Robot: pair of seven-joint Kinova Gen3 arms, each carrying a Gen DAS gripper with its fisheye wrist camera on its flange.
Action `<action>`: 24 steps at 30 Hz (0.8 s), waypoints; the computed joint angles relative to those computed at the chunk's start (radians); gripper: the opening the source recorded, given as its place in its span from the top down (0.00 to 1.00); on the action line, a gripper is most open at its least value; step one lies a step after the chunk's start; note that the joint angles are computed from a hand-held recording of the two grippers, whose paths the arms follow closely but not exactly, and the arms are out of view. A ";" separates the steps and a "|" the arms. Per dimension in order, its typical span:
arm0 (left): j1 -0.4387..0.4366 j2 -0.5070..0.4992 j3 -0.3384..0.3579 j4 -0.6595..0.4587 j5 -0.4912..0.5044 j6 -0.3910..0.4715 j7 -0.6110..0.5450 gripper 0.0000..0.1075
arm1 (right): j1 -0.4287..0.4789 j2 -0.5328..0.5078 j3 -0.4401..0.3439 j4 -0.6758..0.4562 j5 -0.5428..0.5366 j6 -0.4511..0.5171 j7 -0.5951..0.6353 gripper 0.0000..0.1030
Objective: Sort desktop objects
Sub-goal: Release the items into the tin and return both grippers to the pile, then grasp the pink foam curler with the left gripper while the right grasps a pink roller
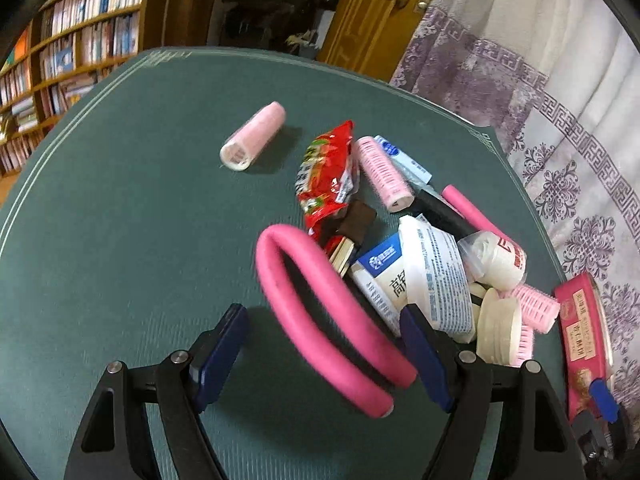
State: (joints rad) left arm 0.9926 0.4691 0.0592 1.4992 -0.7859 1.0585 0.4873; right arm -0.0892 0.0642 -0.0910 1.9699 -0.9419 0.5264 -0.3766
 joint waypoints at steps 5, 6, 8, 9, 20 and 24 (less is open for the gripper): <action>0.022 0.000 -0.009 0.026 -0.043 -0.001 0.008 0.51 | -0.019 0.006 -0.009 -0.008 0.050 -0.013 -0.046 0.20; 0.023 -0.009 -0.008 0.044 -0.052 -0.015 0.022 0.54 | -0.022 0.008 -0.011 -0.010 0.063 -0.014 -0.059 0.20; 0.038 -0.031 -0.006 0.083 -0.074 -0.029 0.071 0.58 | -0.025 0.014 -0.014 -0.019 0.081 -0.004 -0.081 0.20; 0.045 -0.035 -0.003 0.092 -0.086 -0.022 0.091 0.62 | -0.026 0.018 -0.015 -0.027 0.091 0.005 -0.098 0.20; 0.053 -0.048 0.048 0.126 -0.186 0.030 0.180 0.77 | -0.056 0.086 -0.070 -0.117 0.132 -0.040 -0.190 0.20; 0.050 -0.030 0.054 0.098 -0.175 0.050 0.140 0.77 | -0.086 0.129 -0.089 -0.159 0.228 -0.091 -0.284 0.24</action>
State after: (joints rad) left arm 1.0429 0.4390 0.1128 1.5972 -0.9614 1.1086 0.6273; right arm -0.1754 0.1935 -0.1800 1.8113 -0.7135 0.4353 -0.6610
